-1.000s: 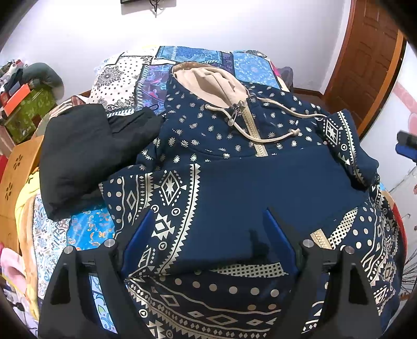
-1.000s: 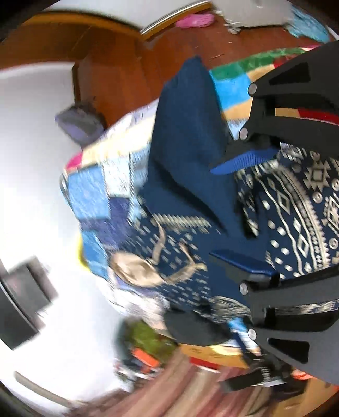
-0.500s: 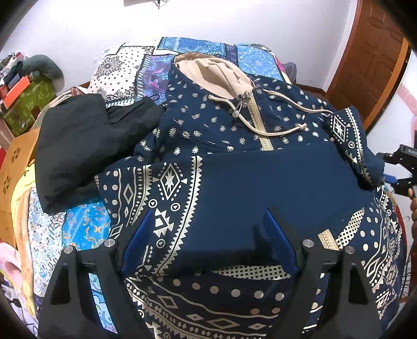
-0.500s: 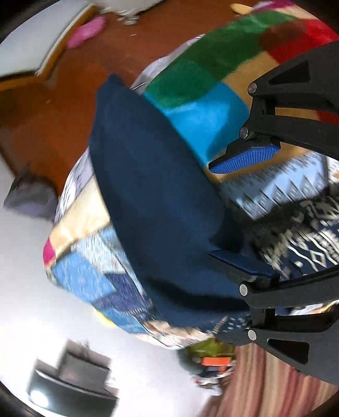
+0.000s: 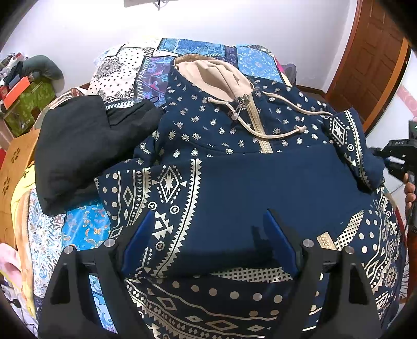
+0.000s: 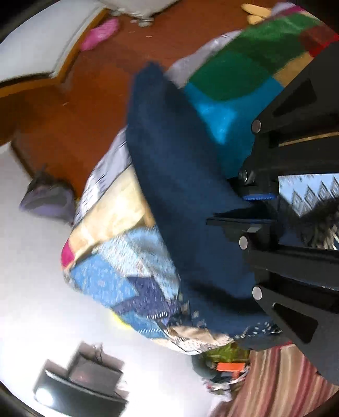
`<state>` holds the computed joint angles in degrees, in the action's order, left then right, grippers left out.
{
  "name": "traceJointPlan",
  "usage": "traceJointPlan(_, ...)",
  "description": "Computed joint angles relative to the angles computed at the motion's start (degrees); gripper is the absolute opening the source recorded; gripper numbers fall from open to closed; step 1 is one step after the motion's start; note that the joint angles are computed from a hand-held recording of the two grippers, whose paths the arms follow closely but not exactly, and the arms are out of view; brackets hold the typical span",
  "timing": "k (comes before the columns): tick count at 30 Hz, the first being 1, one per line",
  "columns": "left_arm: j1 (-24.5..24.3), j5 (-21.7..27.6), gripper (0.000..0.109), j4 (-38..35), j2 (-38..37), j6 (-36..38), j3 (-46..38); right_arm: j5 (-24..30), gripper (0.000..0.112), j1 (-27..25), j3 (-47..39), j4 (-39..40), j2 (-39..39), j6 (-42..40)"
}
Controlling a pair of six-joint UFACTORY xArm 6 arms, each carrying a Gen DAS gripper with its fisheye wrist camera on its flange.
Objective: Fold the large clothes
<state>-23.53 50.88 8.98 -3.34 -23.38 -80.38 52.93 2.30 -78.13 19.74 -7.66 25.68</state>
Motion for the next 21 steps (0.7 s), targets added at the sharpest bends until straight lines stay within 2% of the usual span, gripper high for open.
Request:
traceJointPlan(5,0.15,-0.84,0.084,0.28,-1.45,-0.22,0.71,-0.69,0.007,3.79,-6.14,-2.81,-0.49,-4.08)
traceJointPlan(11,0.69,-2.48,0.084,0.95,-4.15,-0.99,2.37,0.75,0.007,11.26,-15.73,-1.64,1.36,-11.32)
traceJointPlan(16,1.87,-3.99,0.084,1.77,-7.50,-1.73,4.56,3.16,0.007,18.81,-22.78,-0.81,6.66,-15.33)
traceJointPlan(21,3.58,-5.33,0.084,3.28,-11.62,-1.89,7.63,7.39,0.007,23.94,-26.86,-0.24,12.71,-16.96)
